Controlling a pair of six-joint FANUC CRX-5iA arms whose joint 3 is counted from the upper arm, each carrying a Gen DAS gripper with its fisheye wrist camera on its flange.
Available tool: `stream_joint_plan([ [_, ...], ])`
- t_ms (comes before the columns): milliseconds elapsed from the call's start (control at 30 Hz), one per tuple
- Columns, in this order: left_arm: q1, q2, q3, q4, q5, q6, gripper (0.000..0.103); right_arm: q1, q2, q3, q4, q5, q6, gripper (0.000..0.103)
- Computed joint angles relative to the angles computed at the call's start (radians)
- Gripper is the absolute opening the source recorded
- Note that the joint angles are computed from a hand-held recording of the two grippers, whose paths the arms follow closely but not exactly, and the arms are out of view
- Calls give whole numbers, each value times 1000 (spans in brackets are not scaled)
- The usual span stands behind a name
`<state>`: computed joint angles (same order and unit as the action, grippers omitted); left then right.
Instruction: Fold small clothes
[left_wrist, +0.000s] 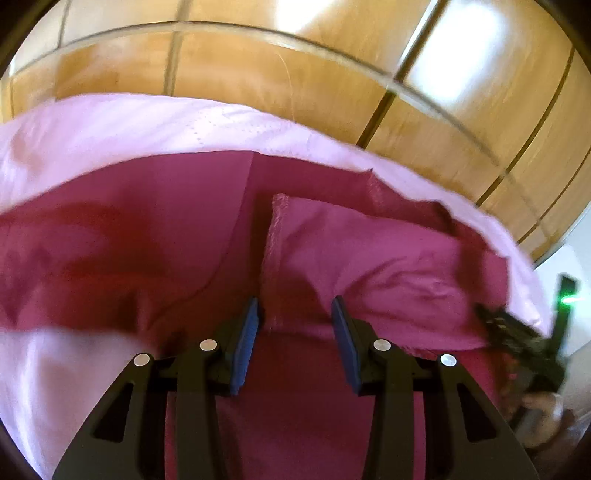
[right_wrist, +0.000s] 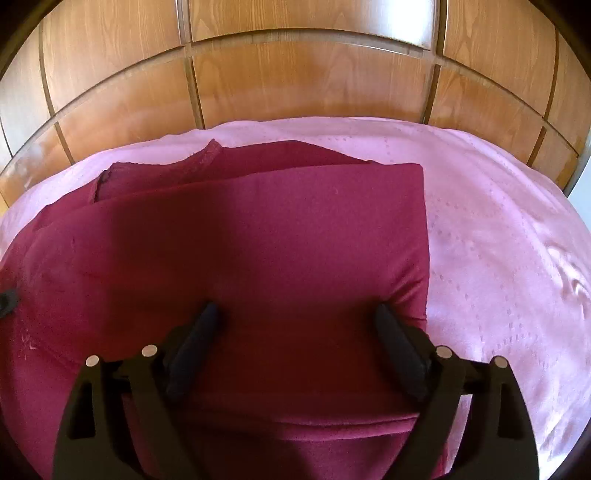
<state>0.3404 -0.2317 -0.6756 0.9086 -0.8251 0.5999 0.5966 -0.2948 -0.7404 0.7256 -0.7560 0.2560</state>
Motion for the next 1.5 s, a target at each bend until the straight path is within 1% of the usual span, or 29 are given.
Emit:
stream_joint_plan([
  [133, 142, -50, -69, 119, -126, -38, 40, -2, 0, 0, 3, 3, 0, 88],
  [167, 179, -58, -78, 138, -156, -45, 40, -3, 1, 0, 4, 3, -1, 88],
  [200, 212, -71, -84, 139, -167, -40, 40, -2, 1, -1, 6, 1, -1, 88],
  [267, 287, -93, -91, 132, -170, -44, 40, 4, -4, -4, 11, -6, -6, 88],
  [333, 377, -96, -87, 115, -194, -39, 47, 4, -6, -6, 14, -5, -9, 88],
  [367, 424, -96, -87, 113, -198, -30, 48, 2, -7, -8, 15, -2, -11, 88],
  [467, 549, -71, -58, 79, -209, 19, 48, 7, -7, -10, 26, -10, -19, 88],
  [533, 625, -46, -39, 84, -210, 41, 48, 10, -4, -10, 33, -15, -24, 88],
  [600, 674, -23, -10, 70, -191, 80, 48, 14, -3, -11, 42, -21, -31, 88],
  [667, 709, 14, 33, 48, -162, 144, 48, 16, 0, -10, 46, -27, -34, 88],
  [733, 726, 60, 76, 31, -145, 204, 48, 19, 1, -11, 55, -33, -39, 89],
  [833, 729, 125, 133, 2, -139, 290, 48, 24, 4, -11, 63, -43, -44, 89],
  [967, 707, 189, 188, -17, -106, 321, 48, 26, 8, -10, 70, -49, -49, 90],
  [1000, 697, 198, 196, -23, -91, 321, 41, 27, 9, -10, 71, -51, -51, 90],
  [1033, 696, 206, 211, -34, -82, 317, 31, 26, 10, -9, 71, -52, -49, 90],
  [1067, 689, 214, 224, -50, -81, 317, 10, 26, 10, -8, 71, -53, -49, 90],
  [1100, 685, 218, 238, -65, -84, 320, 8, 26, 11, -8, 72, -53, -49, 90],
  [1133, 682, 205, 231, -60, -74, 312, 8, 26, 12, -8, 73, -54, -49, 90],
  [1200, 675, 170, 205, -3, -79, 253, 8, 26, 12, -8, 73, -53, -49, 90],
  [1300, 645, 96, 155, 134, -161, 135, 7, 29, 13, -9, 79, -58, -54, 90],
  [1367, 617, 50, 125, 190, -207, 81, 7, 34, 14, -9, 86, -66, -61, 91],
  [1467, 518, -32, 81, 240, -262, 13, 8, 33, 13, -12, 88, -63, -62, 91],
  [1500, 467, -64, 63, 246, -275, -12, 8, 33, 12, -13, 89, -62, -63, 91],
])
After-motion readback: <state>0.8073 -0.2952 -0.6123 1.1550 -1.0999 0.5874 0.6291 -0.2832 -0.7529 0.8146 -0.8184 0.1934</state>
